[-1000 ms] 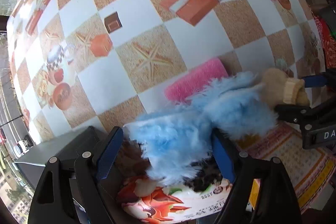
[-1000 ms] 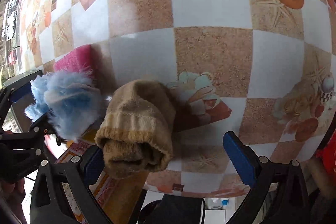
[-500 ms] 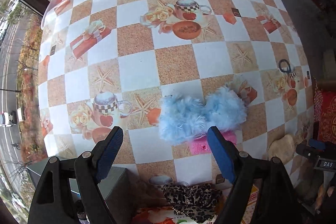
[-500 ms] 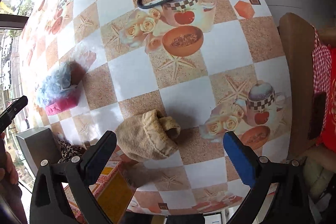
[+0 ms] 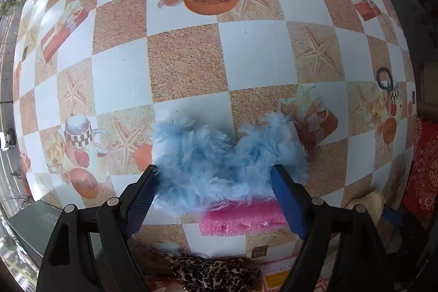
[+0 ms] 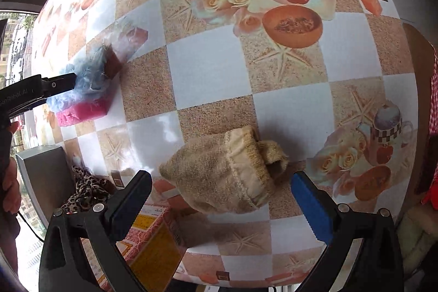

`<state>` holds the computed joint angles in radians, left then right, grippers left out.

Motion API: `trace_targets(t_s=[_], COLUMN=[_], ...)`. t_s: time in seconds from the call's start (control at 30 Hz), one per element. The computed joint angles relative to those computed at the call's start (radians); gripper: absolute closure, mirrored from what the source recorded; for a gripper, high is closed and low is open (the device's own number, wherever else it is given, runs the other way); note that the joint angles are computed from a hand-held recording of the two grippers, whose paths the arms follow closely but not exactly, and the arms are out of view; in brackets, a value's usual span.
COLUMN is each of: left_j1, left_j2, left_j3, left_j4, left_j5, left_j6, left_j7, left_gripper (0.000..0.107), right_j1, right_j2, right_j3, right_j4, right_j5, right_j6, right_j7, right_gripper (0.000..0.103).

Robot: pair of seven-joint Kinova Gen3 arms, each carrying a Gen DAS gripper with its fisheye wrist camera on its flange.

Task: Organize soft objects
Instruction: 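Grasp the blue fluffy item with the left tool while the right tool grasps the tan sock, then lift the blue fluffy item and tan sock off the table with both tools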

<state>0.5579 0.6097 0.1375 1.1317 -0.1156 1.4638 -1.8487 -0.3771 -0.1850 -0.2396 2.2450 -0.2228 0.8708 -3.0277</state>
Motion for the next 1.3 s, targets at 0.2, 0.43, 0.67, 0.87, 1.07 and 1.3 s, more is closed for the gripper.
trace_targets(t_s=[0.2,0.43,0.67,0.87,1.07,1.3], left_j1=[0.020,0.026,-0.010,-0.043,-0.082,-0.096], left_j2=[0.030,0.009,-0.067,-0.162,-0.241,-0.332], left_j3=[-0.006,-0.001,0.045,0.071,0.089,0.114], left_j4=[0.006,0.067,0.176,0.244,0.270,0.270], left_j5=[-0.016,-0.028,0.054,0.127,0.201,0.279], left_j6=[0.012,-0.037,-0.110,-0.161,-0.151,-0.089], left_j7=[0.013,0.020,-0.075,-0.125,-0.203,-0.296], left_gripper=[0.023,0.024,0.079,0.079,0.079,0.079], right_j1=[-0.035,-0.110,-0.168,-0.147,-0.134,-0.133], right_j2=[0.152,0.262,0.221,0.094,0.033,-0.054], right_j3=[0.000,0.015,0.012,-0.022,-0.090,-0.182], right_j4=[-0.026,-0.117,-0.131,-0.066,-0.090,-0.128], right_j5=[0.033,0.109,0.164,0.177,0.225,0.247], right_j6=[-0.047,0.023,0.048,-0.014,0.035,0.143], right_j7=[0.022,-0.002,-0.086,-0.190,-0.314,-0.470], right_gripper=[0.000,0.000,0.041,0.053,0.053,0.053])
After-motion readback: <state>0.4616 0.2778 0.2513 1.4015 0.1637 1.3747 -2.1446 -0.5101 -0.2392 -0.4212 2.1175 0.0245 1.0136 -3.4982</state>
